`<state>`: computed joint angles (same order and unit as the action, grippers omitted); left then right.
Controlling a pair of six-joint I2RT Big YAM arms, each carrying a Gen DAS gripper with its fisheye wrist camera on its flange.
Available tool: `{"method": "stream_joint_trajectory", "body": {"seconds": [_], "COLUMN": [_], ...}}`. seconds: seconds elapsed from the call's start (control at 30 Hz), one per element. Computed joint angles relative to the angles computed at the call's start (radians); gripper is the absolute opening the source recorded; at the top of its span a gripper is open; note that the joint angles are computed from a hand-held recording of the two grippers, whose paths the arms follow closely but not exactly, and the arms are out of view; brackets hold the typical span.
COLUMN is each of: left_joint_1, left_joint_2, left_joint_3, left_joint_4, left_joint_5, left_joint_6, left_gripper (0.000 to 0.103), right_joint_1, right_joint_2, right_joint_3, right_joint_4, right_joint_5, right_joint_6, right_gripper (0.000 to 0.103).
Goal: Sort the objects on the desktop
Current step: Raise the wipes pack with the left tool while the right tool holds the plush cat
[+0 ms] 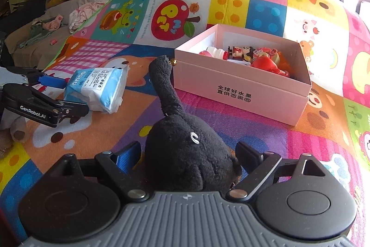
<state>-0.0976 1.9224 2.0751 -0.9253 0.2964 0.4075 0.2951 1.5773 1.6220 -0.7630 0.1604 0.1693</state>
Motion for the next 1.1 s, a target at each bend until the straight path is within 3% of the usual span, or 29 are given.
{"method": "stream_joint_trajectory", "body": {"seconds": [0.07, 0.2, 0.27, 0.33, 0.4, 0.53, 0.63, 0.7, 0.8, 0.93, 1.1], "left_joint_1": [-0.007, -0.005, -0.003, -0.007, -0.011, 0.0, 0.007, 0.004, -0.01, -0.005, -0.005], "left_joint_2": [-0.003, 0.0, 0.038, 0.109, 0.155, 0.182, 0.162, 0.123, 0.075, 0.092, 0.054], "left_joint_3": [-0.01, -0.001, 0.065, 0.178, 0.241, 0.304, 0.292, 0.226, 0.129, 0.144, 0.065], "left_joint_4": [0.047, 0.123, 0.056, -0.076, -0.148, -0.242, -0.288, -0.251, -0.151, -0.166, -0.09], "left_joint_5": [0.004, 0.071, 0.108, 0.121, 0.104, 0.148, 0.2, 0.191, 0.098, 0.074, 0.058], "left_joint_6": [0.072, 0.332, 0.393, 0.409, 0.343, 0.13, 0.06, 0.049, 0.034, -0.022, -0.04], "left_gripper": [0.103, 0.103, 0.103, 0.103, 0.103, 0.103, 0.103, 0.103, 0.103, 0.103, 0.103], "right_joint_1": [0.002, 0.004, 0.002, -0.004, -0.005, -0.003, -0.006, -0.008, -0.01, -0.007, -0.004], "right_joint_2": [-0.001, -0.01, -0.011, -0.006, 0.005, 0.01, 0.01, 0.011, 0.016, 0.014, 0.007], "right_joint_3": [0.002, 0.0, -0.001, 0.003, 0.013, 0.016, 0.017, 0.016, 0.02, 0.018, 0.011], "right_joint_4": [0.0, -0.004, -0.001, 0.001, -0.006, -0.013, -0.018, -0.019, -0.025, -0.024, -0.018], "right_joint_5": [0.003, 0.012, 0.003, -0.021, -0.038, -0.034, -0.028, -0.027, -0.033, -0.032, -0.021], "right_joint_6": [-0.009, -0.042, -0.031, -0.01, -0.001, -0.016, -0.011, -0.001, 0.006, 0.004, 0.001], "right_gripper": [0.089, 0.09, 0.09, 0.09, 0.09, 0.09, 0.091, 0.092, 0.093, 0.095, 0.098]}}
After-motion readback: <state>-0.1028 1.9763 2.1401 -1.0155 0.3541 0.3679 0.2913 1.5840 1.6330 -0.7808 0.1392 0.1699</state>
